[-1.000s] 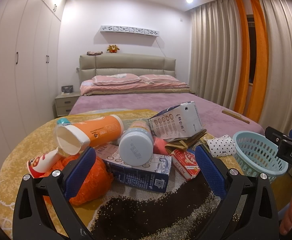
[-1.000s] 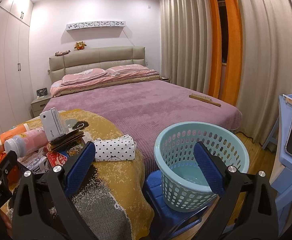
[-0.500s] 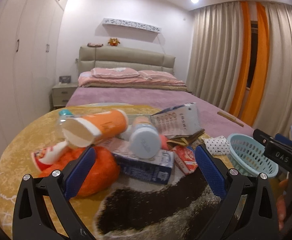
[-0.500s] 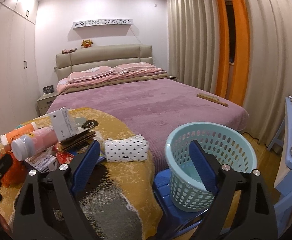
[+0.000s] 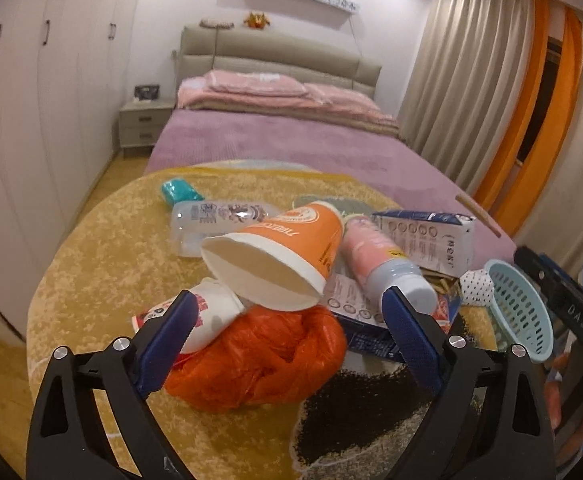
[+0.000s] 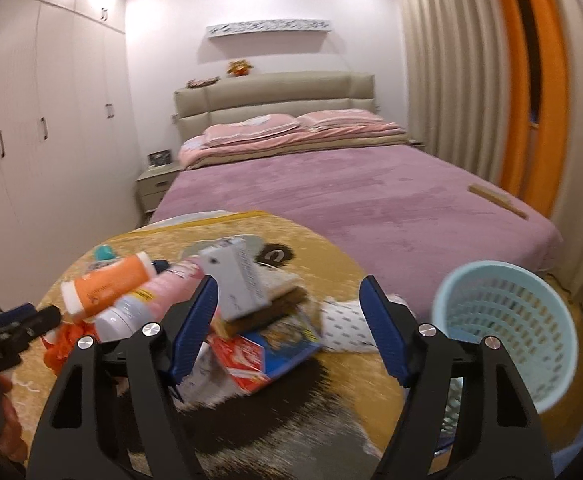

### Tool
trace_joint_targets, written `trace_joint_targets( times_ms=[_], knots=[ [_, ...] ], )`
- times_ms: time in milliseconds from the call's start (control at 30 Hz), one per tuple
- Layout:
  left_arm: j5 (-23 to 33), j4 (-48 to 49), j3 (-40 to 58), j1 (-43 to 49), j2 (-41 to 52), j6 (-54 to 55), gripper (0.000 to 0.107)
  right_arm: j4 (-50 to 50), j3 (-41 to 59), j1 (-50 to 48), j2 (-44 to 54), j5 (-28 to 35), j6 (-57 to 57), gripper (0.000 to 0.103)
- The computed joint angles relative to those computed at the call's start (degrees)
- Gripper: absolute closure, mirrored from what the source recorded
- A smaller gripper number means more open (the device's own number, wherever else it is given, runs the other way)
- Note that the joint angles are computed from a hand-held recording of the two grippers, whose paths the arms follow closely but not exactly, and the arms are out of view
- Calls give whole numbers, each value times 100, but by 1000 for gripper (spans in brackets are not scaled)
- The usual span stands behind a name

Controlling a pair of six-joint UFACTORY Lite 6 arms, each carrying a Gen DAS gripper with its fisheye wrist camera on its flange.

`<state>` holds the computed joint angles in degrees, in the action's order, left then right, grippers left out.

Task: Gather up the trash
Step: 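Grasp the orange paper cup with the left tool while the right tool grasps the white carton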

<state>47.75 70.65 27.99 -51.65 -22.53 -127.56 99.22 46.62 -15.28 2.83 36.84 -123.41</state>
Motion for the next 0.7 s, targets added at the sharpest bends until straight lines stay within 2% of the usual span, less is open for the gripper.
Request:
trace_joint_targets(
  times_ms=[133, 233, 467, 700],
  knots=[
    [-771, 183, -43, 666, 12, 176, 17, -246, 371, 494, 227, -338, 423, 33],
    [-1445, 426, -106, 1285, -11, 216, 24, -391, 721, 868, 516, -683, 629, 33],
    [-2407, 699, 51, 2244, 461, 238, 34, -934, 1438, 1330, 1257, -1088, 1161, 33],
    [-2793, 1117, 263, 2483, 864, -68, 53, -1611, 2099, 1533, 1927, -1132, 1989, 34]
  ],
)
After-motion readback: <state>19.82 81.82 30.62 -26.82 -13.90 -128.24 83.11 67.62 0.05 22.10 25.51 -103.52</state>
